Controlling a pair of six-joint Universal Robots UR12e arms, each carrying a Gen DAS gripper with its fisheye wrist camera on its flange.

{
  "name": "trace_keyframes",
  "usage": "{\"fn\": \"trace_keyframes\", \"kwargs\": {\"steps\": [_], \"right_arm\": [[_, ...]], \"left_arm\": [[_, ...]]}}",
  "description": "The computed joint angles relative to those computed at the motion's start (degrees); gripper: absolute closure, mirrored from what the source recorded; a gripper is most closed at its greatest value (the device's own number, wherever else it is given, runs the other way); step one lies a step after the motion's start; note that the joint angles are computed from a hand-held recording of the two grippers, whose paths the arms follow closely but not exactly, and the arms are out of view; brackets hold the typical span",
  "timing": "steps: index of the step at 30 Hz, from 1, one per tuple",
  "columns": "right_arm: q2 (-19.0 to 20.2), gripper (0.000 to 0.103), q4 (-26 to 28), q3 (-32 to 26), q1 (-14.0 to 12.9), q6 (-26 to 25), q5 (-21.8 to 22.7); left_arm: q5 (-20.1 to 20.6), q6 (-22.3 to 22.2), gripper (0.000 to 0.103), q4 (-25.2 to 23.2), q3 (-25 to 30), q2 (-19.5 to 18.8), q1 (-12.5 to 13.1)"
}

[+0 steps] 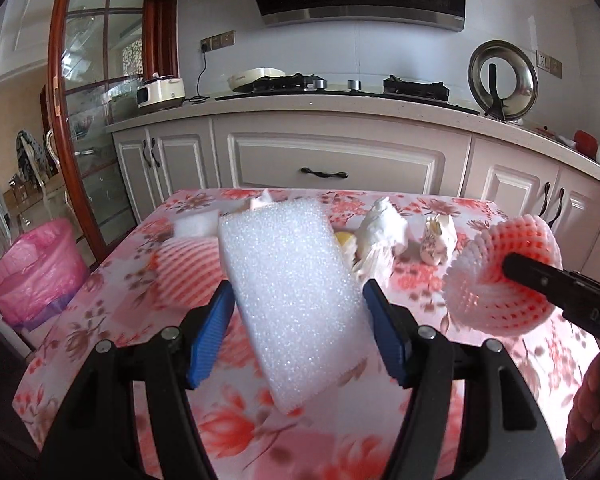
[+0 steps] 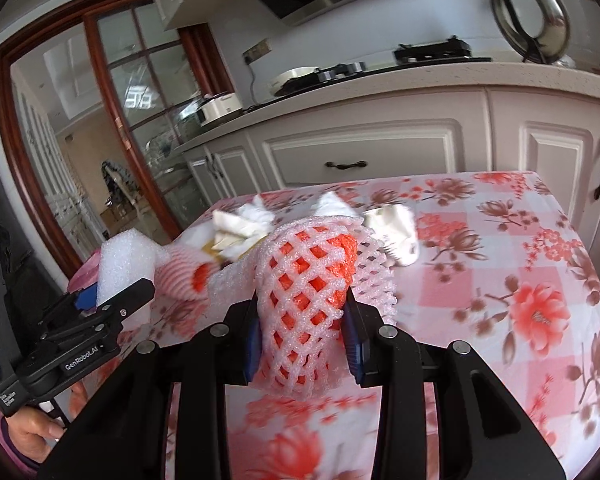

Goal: Collect trash
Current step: 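Carry the pink fruit net and white foam block toward the trash bin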

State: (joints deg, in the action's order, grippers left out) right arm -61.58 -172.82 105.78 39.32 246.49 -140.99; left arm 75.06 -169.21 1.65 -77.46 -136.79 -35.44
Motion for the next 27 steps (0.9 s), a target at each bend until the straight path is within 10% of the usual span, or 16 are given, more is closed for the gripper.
{"fn": "trace_keyframes", "kwargs": {"steps": [27], "right_arm": [[14.1, 0.069, 1.9, -27.6, -1.3, -26.7, 14.5]], "left_arm": [[-2.1, -6.2, 0.039, 6.9, -7.5, 4.3, 11.2]]}}
